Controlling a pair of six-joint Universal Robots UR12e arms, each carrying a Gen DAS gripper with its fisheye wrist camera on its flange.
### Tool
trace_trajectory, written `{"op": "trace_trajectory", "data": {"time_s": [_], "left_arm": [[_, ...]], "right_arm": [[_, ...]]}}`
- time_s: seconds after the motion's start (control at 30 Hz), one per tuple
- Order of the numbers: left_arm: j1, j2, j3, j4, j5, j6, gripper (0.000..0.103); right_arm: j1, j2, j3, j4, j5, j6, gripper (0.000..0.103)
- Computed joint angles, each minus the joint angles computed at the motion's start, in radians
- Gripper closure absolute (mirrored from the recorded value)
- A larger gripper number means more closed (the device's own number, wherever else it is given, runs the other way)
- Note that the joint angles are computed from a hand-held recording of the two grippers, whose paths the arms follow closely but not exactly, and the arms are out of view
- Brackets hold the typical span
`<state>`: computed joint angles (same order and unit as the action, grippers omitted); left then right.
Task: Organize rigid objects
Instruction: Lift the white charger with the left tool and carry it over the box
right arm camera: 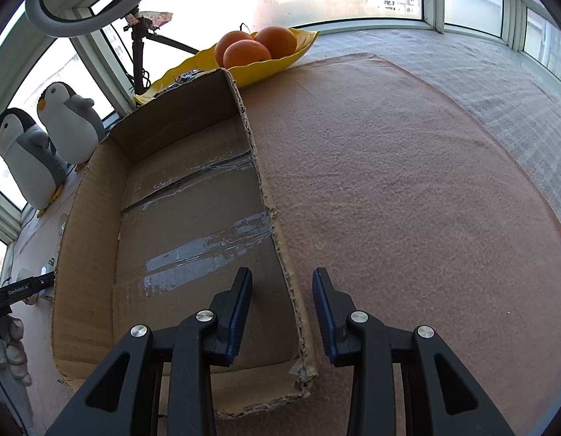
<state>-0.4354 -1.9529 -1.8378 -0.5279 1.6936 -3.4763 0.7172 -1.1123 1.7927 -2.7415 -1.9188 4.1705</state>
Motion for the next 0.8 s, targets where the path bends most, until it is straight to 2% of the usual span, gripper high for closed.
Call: {"op": "trace_trajectory", "data": {"time_s": [0.27,0.4,0.47,0.6,0.8], "left_arm": [[0.007,0.009,-0.021,0.037,-0.012,-0.026,0.069],[0.007,0.016,-0.029,0.048,-0.015,-0.027,0.069],[0.007,0.018,-0.031,0.054,-0.016,-0.029,0.069],[0.009,0.029,-0.04,0.07,-0.04,-0.035,0.069],[-0.001,0.051,-0.043,0.111,-0.087,-0.022,0.069]], "right_arm": [[-0.003,-0.001,-0.01,0.033,0.009,-0.02,0.072],[-0.01,-0.003,-0.025,0.079,0.033,-0.044,0.072],[-0.013,-0.003,-0.037,0.109,0.045,-0.075,0.076],[-0.014,-0.002,-0.066,0.191,0.052,-0.124,0.076],[-0.014,-0.002,-0.074,0.218,0.049,-0.144,0.076]]}}
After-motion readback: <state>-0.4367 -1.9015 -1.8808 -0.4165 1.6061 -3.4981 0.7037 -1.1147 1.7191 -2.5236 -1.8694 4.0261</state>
